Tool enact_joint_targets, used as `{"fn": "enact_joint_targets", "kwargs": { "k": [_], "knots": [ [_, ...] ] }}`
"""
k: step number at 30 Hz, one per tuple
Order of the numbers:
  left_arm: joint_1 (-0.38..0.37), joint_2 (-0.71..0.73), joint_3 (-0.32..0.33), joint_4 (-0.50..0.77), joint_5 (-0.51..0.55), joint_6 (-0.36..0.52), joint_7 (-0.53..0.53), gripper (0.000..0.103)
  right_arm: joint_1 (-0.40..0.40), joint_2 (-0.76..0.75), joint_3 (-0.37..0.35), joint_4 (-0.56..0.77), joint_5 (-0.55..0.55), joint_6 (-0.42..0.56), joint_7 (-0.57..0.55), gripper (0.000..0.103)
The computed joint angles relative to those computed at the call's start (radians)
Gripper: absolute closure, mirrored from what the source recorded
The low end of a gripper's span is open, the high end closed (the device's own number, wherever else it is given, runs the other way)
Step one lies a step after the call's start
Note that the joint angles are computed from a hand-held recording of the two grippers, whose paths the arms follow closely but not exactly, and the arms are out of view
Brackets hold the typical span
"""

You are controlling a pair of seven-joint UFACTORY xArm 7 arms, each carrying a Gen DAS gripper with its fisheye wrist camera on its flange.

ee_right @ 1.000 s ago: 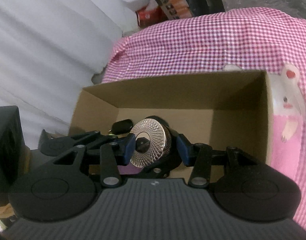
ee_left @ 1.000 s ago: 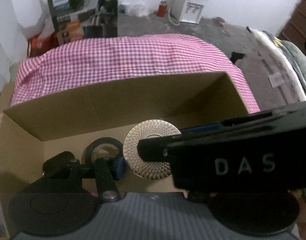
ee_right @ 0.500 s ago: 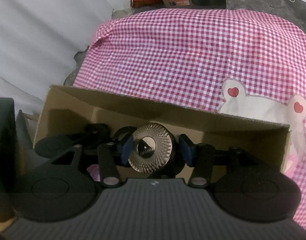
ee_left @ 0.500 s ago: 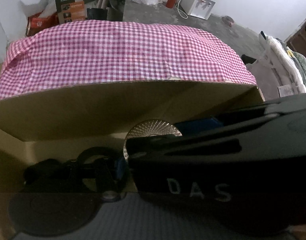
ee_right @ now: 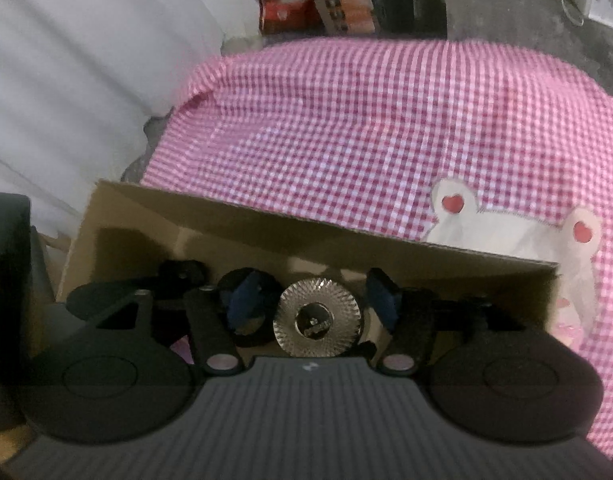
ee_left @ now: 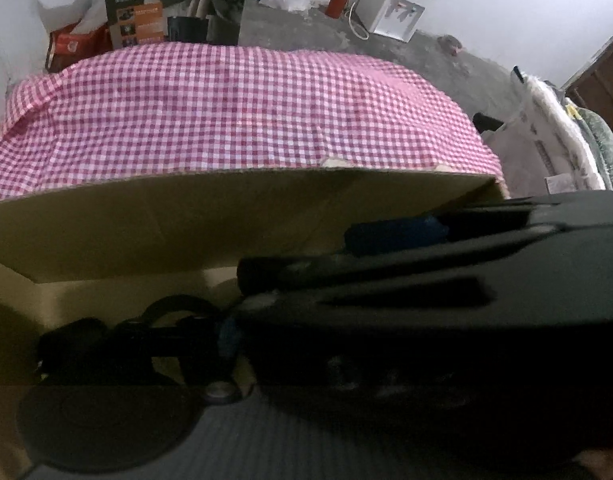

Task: Organize rigid objects
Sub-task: 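Carry the gold-lidded jar into the box and lower it, then open the right tool and withdraw it toward the white pill bottle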

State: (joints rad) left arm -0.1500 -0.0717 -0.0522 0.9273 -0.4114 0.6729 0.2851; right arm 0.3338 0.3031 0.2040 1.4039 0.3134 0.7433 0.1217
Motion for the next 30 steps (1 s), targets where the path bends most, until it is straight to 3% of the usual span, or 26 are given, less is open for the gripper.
{"fn": "enact_joint_targets", "kwargs": {
  "k": [7, 12, 17, 21, 24, 30],
  "knots": [
    [-0.006, -0.146, 0.028, -0.077, -0.018, -0.017, 0.061, 0.03, 0.001, -0.252, 0.003, -0.251, 0.101, -0.269, 0.011, 0.039],
    [-0.021, -0.303, 0.09, -0.144, -0.085, 0.013, 0.133, 0.026, 0.058, -0.493, -0.016, -0.469, 0.221, -0.456, -0.007, 0.035],
    [-0.029, -0.474, 0.136, -0.21, -0.097, 0.059, 0.169, 0.022, 0.108, -0.763, 0.001, -0.689, 0.199, -0.607, 0.124, 0.03],
    [-0.027, -0.644, 0.171, -0.276, -0.077, 0.093, 0.182, 0.021, 0.054, -1.0, 0.115, -0.839, 0.135, -0.625, 0.277, 0.026],
    [-0.016, -0.787, 0.2, -0.332, -0.052, 0.123, 0.193, 0.02, 0.021, -1.194, 0.208, -0.929, 0.104, -0.567, 0.403, 0.025],
    [0.053, -1.13, 0.223, -0.504, 0.052, 0.177, 0.226, 0.015, 0.066, -1.44, 0.316, -1.023, 0.06, -0.435, 0.602, 0.024]
  ]
}}
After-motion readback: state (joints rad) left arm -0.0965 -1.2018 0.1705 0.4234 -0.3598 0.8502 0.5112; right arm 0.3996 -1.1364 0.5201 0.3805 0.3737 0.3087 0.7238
